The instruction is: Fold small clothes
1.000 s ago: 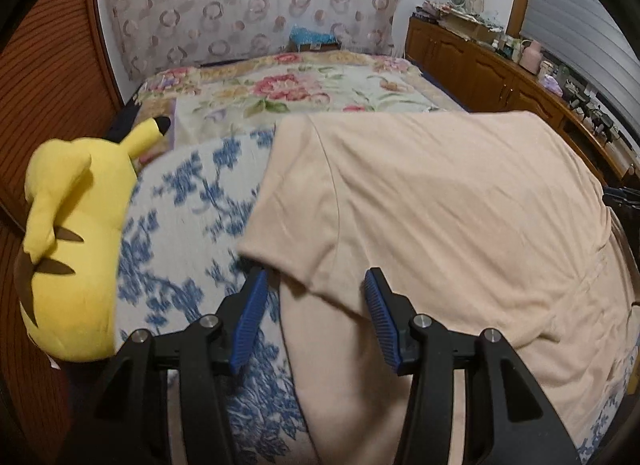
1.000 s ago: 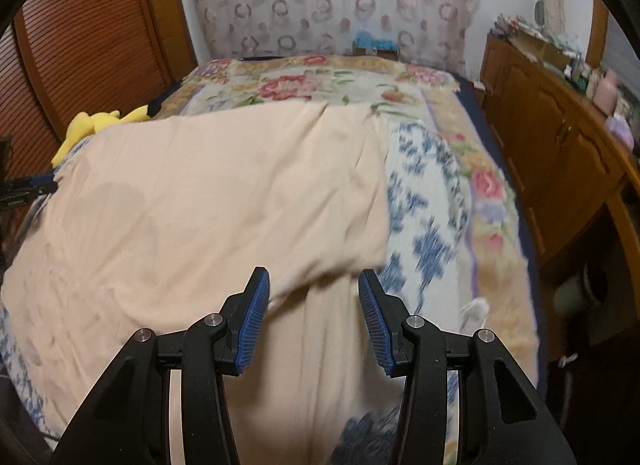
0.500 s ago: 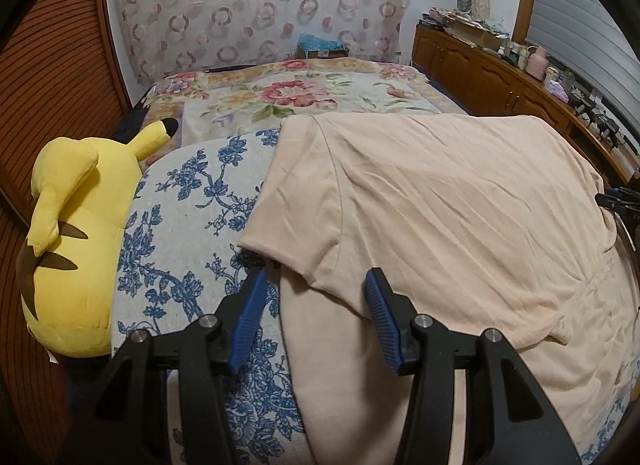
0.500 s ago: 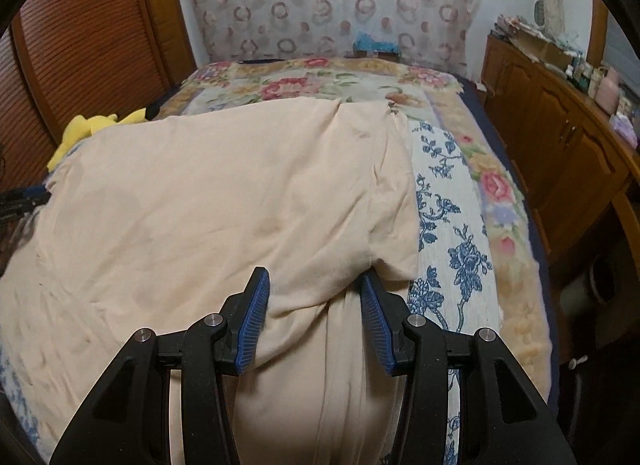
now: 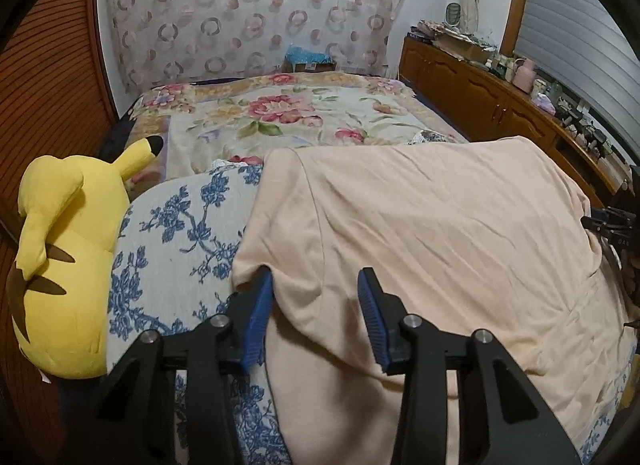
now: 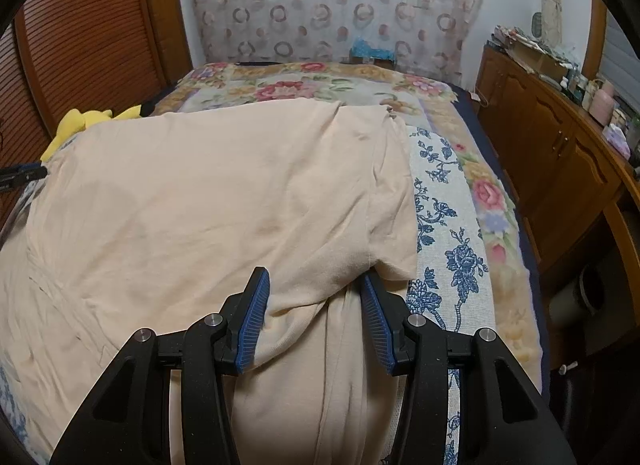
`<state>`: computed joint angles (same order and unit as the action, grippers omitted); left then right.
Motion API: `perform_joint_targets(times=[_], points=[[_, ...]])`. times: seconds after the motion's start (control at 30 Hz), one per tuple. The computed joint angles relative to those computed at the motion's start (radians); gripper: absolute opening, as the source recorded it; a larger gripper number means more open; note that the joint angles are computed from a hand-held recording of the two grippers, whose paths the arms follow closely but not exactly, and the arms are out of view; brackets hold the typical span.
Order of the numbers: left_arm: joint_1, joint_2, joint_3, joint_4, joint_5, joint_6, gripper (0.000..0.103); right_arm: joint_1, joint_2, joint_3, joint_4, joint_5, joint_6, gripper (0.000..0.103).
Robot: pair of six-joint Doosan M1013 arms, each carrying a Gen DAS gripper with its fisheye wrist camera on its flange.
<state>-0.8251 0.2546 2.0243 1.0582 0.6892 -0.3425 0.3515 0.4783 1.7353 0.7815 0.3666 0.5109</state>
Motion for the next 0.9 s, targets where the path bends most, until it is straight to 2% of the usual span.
perform_joint_targets(times=[0.07,0.23,0.33,0.47,0.5,0.53,0.63,0.73,0.9], points=[[0.001,0.001,-0.003,0.000,0.003,0.005,0.028,0.000,0.000,0.000,0.000,-0.001,0.001,0.047],[0.003,0.010,-0.013,-0.033,0.019,0.044,0.023,0.004,-0.003,0.005,-0.005,-0.013,-0.004,0.044],[0.010,0.015,-0.016,-0.067,0.030,0.066,0.023,0.003,-0.004,0.005,0.037,0.003,-0.069,0.025],[0.010,0.017,-0.012,-0.071,0.026,0.063,0.023,-0.002,0.001,-0.008,0.055,0.039,-0.096,0.011],[0.010,0.016,-0.012,-0.067,0.025,0.063,0.021,-0.002,0.002,-0.010,0.039,0.037,-0.078,0.008],[0.009,0.017,-0.011,-0.061,0.023,0.062,0.013,-0.001,0.001,-0.012,0.026,0.034,-0.059,0.007],[0.011,0.010,-0.004,-0.029,0.011,0.031,0.002,-0.007,-0.005,-0.009,0.111,0.041,-0.134,0.006],[0.000,0.002,-0.002,0.022,0.032,-0.013,0.001,-0.013,-0.019,0.002,0.216,0.036,-0.230,0.006],[-0.007,-0.015,-0.001,0.072,0.066,-0.058,0.001,-0.017,-0.031,0.007,0.314,0.017,-0.318,0.005]])
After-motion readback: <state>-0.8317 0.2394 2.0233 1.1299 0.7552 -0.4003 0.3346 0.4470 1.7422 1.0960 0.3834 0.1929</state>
